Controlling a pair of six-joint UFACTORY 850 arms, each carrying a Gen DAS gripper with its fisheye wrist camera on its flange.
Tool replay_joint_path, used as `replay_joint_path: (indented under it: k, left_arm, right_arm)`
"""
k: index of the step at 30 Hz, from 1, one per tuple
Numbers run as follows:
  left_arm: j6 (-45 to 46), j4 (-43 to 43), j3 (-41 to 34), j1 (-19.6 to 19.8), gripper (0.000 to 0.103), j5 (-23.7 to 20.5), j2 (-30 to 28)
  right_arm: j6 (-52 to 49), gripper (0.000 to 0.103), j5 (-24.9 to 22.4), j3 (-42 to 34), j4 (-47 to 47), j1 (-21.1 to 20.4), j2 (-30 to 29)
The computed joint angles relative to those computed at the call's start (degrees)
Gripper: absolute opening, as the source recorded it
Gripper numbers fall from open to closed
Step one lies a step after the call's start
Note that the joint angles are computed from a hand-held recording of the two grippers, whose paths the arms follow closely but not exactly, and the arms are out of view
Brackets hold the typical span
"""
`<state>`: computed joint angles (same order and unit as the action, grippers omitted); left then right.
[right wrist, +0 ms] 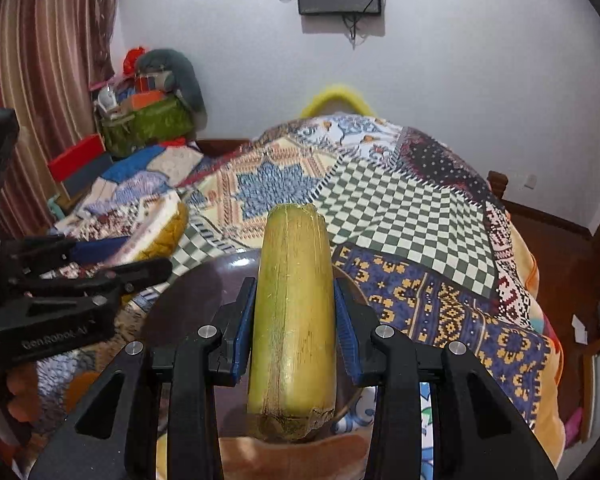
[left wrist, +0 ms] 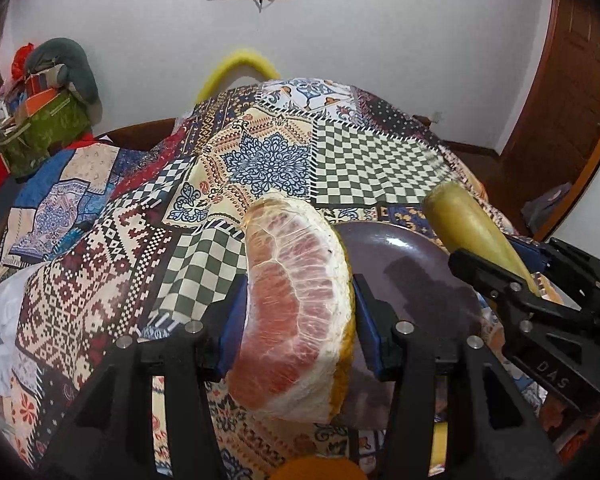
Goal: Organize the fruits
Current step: 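Lift and carry pomelo segment with left tool while right carries yellow fruit toward plate, then lower pomelo segment onto plate with left tool while right lowers yellow fruit and opens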
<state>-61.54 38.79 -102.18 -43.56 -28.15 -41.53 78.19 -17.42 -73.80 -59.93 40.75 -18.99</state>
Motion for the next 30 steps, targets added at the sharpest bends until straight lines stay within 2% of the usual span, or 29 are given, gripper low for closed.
replay_joint_path:
  k: [5, 9, 12, 16, 19, 24, 30]
  left_arm:
    - [9.3, -8.0, -4.1, 1.2, 0.050, -1.4, -2.9]
    - [15.6, -12.4, -7.8, 1.7, 0.050, -3.9, -5.6]
    - [20.9, -17.1, -10.5, 2.2, 0.050, -5.7, -7.4]
    - [25.5, -21.5, -15.3, 2.6, 0.050, -9.6, -10.6]
    - [28.3, -24.0, -18.2, 2.7, 0.050, -11.7, -12.5]
    - [27.7, -22.7, -22.3, 2.4, 0.050, -16.2, -15.2]
    - [29.2, -23.7, -22.0, 2.3, 0.053, -15.8, -15.1]
  right_arm:
    - [-13.2, 0.034, -1.5, -2.2, 10.9, -1.2, -2.4]
    - [-25.2, 0.034, -1.2, -3.6, 23.2, -2.8, -3.6]
    - [-27.2, 0.034, -2.9, -4.5, 23.4, -2.6, -4.5]
    - [-32.9, 0.034, -3.6, -5.5, 28.4, -2.8, -5.4]
    - [-33.0, 0.034, -4.1, -5.8, 27.8, -2.5, -5.9]
    - [-36.6, 0.034, -4.3, -6.7, 30.7, -2.8, -6.7]
    - [-40.2, 0.034, -4.5, -7.2, 35.0, -3.2, -7.4]
